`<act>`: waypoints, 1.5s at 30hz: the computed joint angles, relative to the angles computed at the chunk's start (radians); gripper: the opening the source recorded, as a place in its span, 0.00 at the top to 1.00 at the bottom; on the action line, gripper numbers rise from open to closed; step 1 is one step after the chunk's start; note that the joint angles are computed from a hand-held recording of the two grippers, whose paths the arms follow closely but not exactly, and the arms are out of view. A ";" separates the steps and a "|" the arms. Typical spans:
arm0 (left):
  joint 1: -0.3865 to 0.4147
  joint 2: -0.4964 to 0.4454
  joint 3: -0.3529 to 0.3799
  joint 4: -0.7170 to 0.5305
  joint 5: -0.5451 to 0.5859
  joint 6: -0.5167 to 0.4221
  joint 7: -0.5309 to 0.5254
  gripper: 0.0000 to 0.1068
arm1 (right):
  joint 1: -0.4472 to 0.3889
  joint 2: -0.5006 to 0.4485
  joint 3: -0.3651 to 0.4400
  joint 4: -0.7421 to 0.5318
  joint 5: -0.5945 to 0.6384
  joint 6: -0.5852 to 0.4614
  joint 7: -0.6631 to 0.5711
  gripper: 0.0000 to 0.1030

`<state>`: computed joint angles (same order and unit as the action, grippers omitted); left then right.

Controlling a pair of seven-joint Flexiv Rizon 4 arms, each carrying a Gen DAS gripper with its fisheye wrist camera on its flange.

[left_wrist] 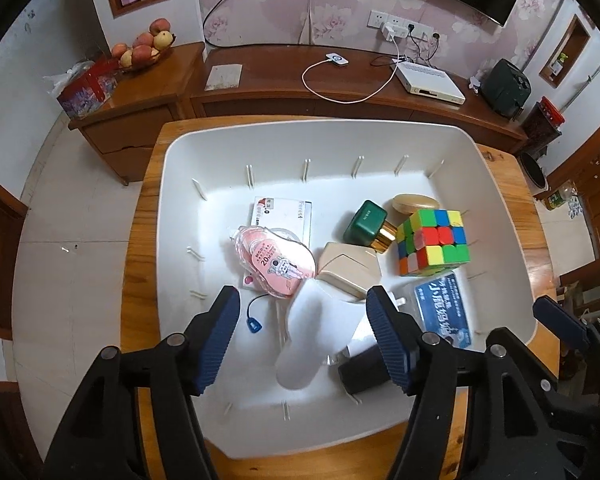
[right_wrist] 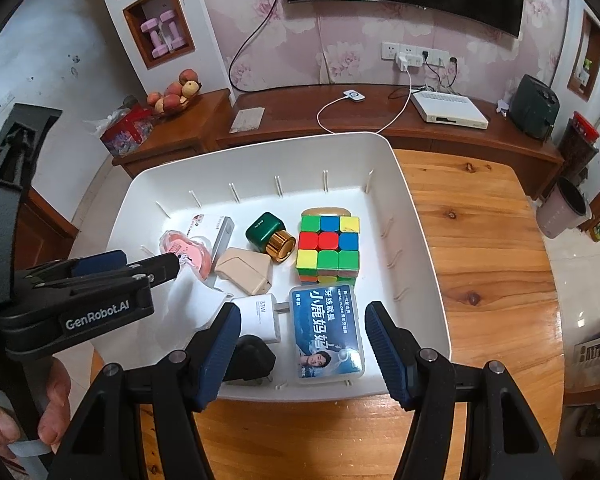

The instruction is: Organize rigid objects

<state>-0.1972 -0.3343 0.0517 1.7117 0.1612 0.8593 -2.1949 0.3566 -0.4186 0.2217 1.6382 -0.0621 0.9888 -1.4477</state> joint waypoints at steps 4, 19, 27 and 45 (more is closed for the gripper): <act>-0.028 0.032 0.007 -0.014 0.055 -0.041 -0.028 0.35 | -0.008 0.023 0.005 0.013 0.012 0.001 -0.006 0.37; -0.058 0.235 -0.061 0.032 0.148 -0.175 -0.168 0.35 | -0.046 0.217 0.027 0.120 0.106 -0.031 -0.118 0.37; -0.073 0.351 -0.127 0.085 0.206 -0.259 -0.329 0.35 | -0.057 0.363 0.018 0.199 0.207 -0.099 -0.230 0.28; -0.107 0.463 -0.225 0.143 0.264 -0.350 -0.471 0.35 | -0.038 0.568 -0.016 0.371 0.184 -0.043 -0.199 0.22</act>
<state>-0.3042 0.1282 -0.1730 1.8543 0.4256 0.5089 -2.6657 0.3187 0.1495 0.2053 2.0095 0.1221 0.9460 -1.6472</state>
